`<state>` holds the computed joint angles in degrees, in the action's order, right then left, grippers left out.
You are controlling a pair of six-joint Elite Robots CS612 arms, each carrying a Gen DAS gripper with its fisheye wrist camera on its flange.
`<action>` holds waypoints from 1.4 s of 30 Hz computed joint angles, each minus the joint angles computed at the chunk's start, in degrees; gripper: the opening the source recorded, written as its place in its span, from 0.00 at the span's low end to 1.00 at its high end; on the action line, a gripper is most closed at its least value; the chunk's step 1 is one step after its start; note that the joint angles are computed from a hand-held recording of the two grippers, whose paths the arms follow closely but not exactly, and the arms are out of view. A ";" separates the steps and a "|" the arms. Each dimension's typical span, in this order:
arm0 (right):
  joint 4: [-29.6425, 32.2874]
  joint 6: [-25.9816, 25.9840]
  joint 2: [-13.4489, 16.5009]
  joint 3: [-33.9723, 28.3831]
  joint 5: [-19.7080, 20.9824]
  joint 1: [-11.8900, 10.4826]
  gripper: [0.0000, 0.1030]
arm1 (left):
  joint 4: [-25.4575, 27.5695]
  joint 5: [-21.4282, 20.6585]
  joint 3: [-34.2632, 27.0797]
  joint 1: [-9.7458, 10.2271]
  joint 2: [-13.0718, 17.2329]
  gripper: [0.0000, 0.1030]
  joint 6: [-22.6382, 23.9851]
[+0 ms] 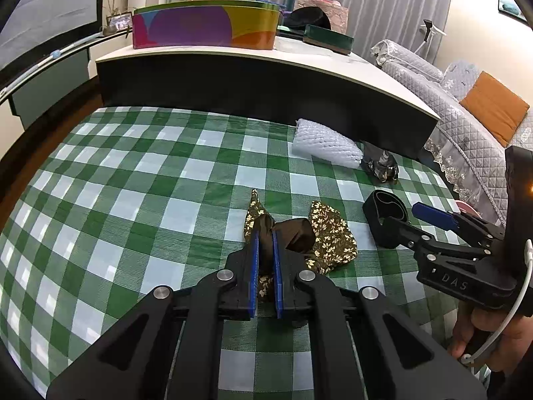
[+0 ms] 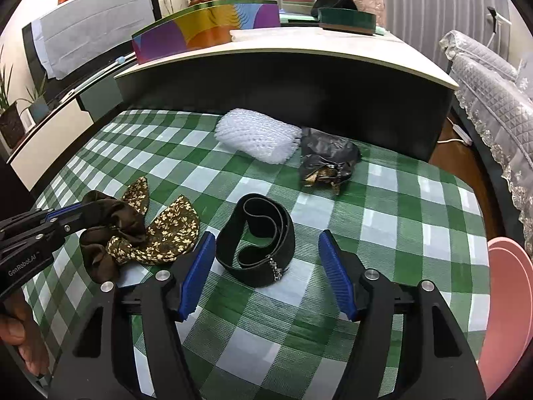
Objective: Collect trash
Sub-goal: 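Grasp the black elastic band with the right tool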
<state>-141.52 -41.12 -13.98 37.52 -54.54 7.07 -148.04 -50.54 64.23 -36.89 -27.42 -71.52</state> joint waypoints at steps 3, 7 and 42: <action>1.04 -0.70 0.07 -0.28 0.15 0.13 0.63 | 0.09 0.14 -0.18 -0.07 0.08 0.08 0.18; 1.45 -1.23 -0.09 -0.08 0.14 0.23 0.63 | -0.01 0.28 0.05 -0.09 -0.04 0.08 0.20; -11.06 3.58 -6.97 11.44 2.74 -2.86 0.18 | -3.65 4.92 -1.71 -2.08 0.22 0.07 8.10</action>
<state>-152.58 -37.53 -20.95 48.96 -51.80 4.20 -151.69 -45.62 62.51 -38.97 -27.20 -63.41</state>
